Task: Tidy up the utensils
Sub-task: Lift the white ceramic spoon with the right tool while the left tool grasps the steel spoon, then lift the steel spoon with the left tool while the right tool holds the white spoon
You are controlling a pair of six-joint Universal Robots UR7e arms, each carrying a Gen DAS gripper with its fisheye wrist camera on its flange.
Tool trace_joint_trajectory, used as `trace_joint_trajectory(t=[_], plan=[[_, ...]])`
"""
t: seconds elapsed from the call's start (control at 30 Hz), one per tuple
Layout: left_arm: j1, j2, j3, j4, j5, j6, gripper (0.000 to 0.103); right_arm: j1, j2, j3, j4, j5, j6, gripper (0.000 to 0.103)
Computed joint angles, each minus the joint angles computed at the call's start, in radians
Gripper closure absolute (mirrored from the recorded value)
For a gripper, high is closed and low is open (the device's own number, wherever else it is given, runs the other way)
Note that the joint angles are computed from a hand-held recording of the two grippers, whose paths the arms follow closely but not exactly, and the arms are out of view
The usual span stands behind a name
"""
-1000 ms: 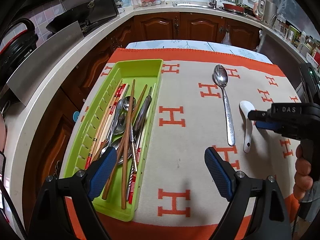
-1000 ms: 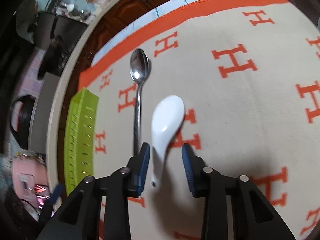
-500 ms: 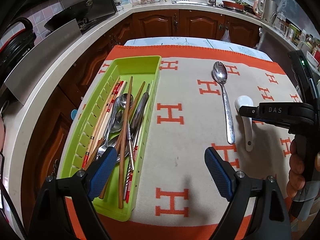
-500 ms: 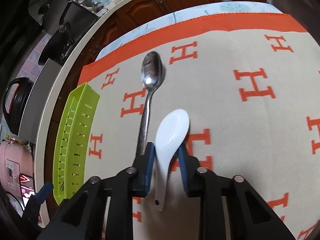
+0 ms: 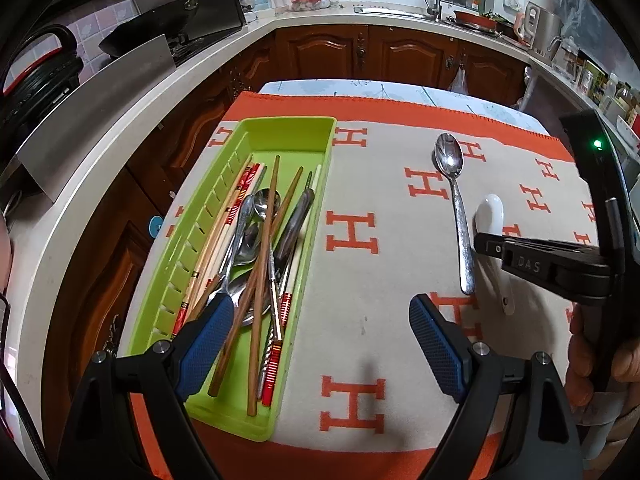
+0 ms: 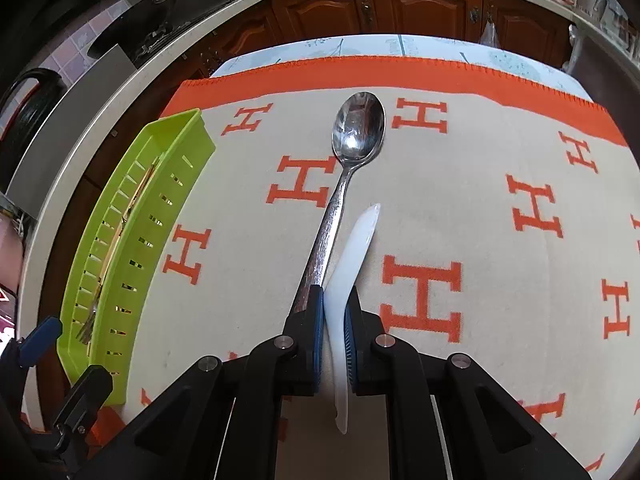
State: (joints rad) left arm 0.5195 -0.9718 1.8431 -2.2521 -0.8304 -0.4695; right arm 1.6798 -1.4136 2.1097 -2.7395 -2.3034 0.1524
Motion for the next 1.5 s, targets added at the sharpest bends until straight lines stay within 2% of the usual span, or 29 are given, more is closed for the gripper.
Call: trace_joint_trajectory(t=[0.13, 0.37, 0.53, 0.7, 0.77, 0.83, 0.9, 0.97, 1.0, 1.07, 1.13, 1.2, 1.3, 1.5], plan=[[0.002, -0.003, -0.008, 0.0, -0.003, 0.003, 0.015, -0.001, -0.048, 0.016, 0.019, 0.023, 0.019, 0.094], [0.035, 0.066, -0.133, 0.02, -0.139, 0.07, 0.015, -0.01, -0.162, 0.063, 0.038, 0.042, 0.042, 0.094], [0.092, 0.224, -0.345, 0.096, -0.282, 0.11, 0.016, -0.051, -0.252, 0.092, 0.048, 0.077, 0.061, 0.094], [0.143, 0.392, -0.552, 0.244, -0.411, 0.113, 0.036, -0.097, -0.333, 0.113, 0.05, 0.127, 0.058, 0.094], [0.163, 0.448, -0.621, 0.3, -0.47, 0.106, 0.05, -0.11, -0.351, 0.115, 0.049, 0.143, 0.056, 0.094], [0.174, 0.486, -0.665, 0.339, -0.503, 0.108, 0.054, -0.121, -0.368, 0.117, 0.045, 0.158, 0.05, 0.094], [0.167, 0.499, -0.674, 0.314, -0.481, 0.131, 0.056, -0.133, -0.384, 0.12, 0.041, 0.181, 0.042, 0.094], [0.174, 0.523, -0.712, 0.348, -0.507, 0.13, 0.067, -0.141, -0.394, 0.123, 0.038, 0.194, 0.037, 0.094], [0.174, 0.525, -0.711, 0.339, -0.505, 0.127, 0.068, -0.148, -0.4, 0.125, 0.037, 0.205, 0.033, 0.094], [0.169, 0.539, -0.73, 0.361, -0.487, 0.133, 0.084, -0.152, -0.396, 0.126, 0.032, 0.213, 0.036, 0.094], [0.171, 0.551, -0.759, 0.4, -0.495, 0.132, 0.094, -0.163, -0.4, 0.13, 0.029, 0.224, 0.035, 0.094], [0.174, 0.558, -0.773, 0.417, -0.509, 0.121, 0.095, -0.169, -0.403, 0.135, 0.026, 0.234, 0.035, 0.094], [0.159, 0.568, -0.785, 0.441, -0.473, 0.118, 0.096, -0.178, -0.407, 0.139, 0.021, 0.244, 0.032, 0.094], [0.074, 0.608, -0.803, 0.523, -0.279, 0.175, 0.096, -0.173, -0.411, 0.147, 0.01, 0.23, 0.03, 0.094]])
